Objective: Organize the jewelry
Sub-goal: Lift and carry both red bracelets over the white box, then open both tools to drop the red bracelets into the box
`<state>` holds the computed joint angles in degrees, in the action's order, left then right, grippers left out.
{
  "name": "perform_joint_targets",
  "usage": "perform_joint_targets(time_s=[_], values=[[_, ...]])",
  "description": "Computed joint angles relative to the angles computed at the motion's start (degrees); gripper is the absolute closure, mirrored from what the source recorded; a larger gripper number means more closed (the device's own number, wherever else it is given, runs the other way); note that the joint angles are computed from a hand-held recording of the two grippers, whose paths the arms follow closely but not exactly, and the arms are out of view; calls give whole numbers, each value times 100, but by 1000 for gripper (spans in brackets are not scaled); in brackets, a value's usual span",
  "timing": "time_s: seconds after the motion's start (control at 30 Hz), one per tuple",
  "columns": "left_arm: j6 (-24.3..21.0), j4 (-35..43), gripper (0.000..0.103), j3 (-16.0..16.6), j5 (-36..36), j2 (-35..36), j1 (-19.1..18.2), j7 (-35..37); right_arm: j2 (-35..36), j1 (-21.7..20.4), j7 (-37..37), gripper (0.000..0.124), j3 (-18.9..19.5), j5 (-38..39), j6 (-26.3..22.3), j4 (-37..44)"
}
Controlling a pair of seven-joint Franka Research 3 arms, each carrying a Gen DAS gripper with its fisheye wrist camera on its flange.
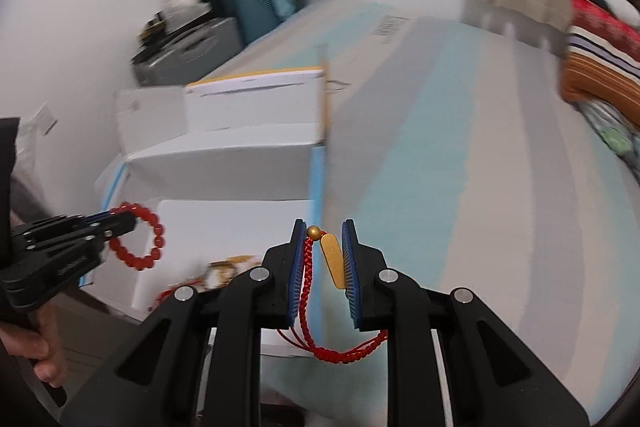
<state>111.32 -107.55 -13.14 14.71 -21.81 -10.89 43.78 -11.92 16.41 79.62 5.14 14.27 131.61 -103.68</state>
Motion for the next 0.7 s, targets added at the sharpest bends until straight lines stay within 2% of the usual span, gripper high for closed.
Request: perform_joint_targets(time_s=[0.33, 0.7], values=[[136, -998, 91, 315, -135, -698, 201, 123, 583, 420, 343, 107, 350, -428, -99, 211], [323, -1566, 91, 495, -367, -860, 374, 286, 1311, 744, 835, 107, 341, -1035, -587, 665]])
